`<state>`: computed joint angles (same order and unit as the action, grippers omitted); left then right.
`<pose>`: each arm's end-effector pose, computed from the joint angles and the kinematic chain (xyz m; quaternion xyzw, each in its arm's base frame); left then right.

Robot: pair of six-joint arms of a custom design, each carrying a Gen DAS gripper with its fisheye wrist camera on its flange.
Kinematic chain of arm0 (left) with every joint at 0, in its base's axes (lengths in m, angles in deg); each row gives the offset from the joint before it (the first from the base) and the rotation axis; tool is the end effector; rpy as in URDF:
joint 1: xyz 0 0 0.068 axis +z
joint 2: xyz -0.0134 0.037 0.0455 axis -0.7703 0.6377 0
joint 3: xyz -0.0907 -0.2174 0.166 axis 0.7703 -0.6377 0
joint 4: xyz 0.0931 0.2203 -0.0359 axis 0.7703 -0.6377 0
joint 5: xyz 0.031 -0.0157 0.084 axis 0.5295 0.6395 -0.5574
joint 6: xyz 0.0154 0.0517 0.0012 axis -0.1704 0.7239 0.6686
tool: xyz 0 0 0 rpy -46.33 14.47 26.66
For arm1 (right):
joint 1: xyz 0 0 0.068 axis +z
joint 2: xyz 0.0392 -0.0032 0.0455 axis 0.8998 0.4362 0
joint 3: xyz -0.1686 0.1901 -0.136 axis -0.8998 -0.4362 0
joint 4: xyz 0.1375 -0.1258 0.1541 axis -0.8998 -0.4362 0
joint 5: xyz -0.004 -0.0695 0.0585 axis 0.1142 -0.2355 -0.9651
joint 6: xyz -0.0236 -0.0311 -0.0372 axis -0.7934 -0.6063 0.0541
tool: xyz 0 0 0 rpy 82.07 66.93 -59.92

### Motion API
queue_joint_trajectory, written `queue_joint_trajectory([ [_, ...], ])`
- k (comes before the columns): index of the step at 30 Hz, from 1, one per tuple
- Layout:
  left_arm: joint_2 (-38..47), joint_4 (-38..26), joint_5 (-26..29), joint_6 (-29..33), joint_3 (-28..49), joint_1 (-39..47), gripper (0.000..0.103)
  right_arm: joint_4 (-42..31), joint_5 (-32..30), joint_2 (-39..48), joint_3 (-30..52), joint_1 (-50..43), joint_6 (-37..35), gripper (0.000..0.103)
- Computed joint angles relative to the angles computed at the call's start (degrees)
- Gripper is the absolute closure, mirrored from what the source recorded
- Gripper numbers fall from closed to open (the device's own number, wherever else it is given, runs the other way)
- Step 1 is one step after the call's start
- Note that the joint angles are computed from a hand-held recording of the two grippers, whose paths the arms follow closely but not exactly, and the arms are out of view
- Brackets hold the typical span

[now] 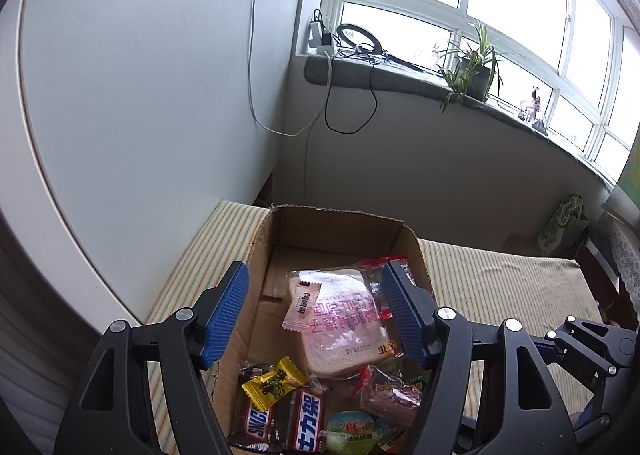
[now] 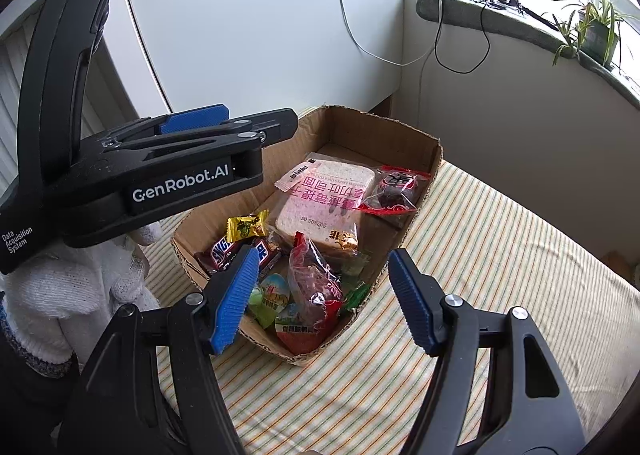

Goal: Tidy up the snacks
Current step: 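Withdraw both open tools up and away from the box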

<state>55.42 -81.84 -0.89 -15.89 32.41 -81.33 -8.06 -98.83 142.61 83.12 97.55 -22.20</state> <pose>0.2624 -0.1322 0.1936 -0.2188 0.8668 0.0308 0.4471 0.3419 0.2407 0.2142 -0.4289 0.8285 0.2211 0.2843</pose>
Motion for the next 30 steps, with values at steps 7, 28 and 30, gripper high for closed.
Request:
queue_joint_trajectory([
  [7, -2.2, -4.3, -4.8, -3.7, 0.1, -4.0, 0.029, 4.3, 1.7, -4.9, -6.3, -0.8, -0.2, 0.033],
  [28, 3.9, -30.5, -17.4, -31.3, 8.8, -24.4, 0.022, 16.9, 5.1, -20.8, -26.3, -8.1, 3.7, 0.009],
  [30, 4.7, -32.3, -17.4, -33.9, 9.5, -25.3, 0.021, 16.9, 4.6, -21.5, -26.9, -8.8, 4.1, 0.009],
])
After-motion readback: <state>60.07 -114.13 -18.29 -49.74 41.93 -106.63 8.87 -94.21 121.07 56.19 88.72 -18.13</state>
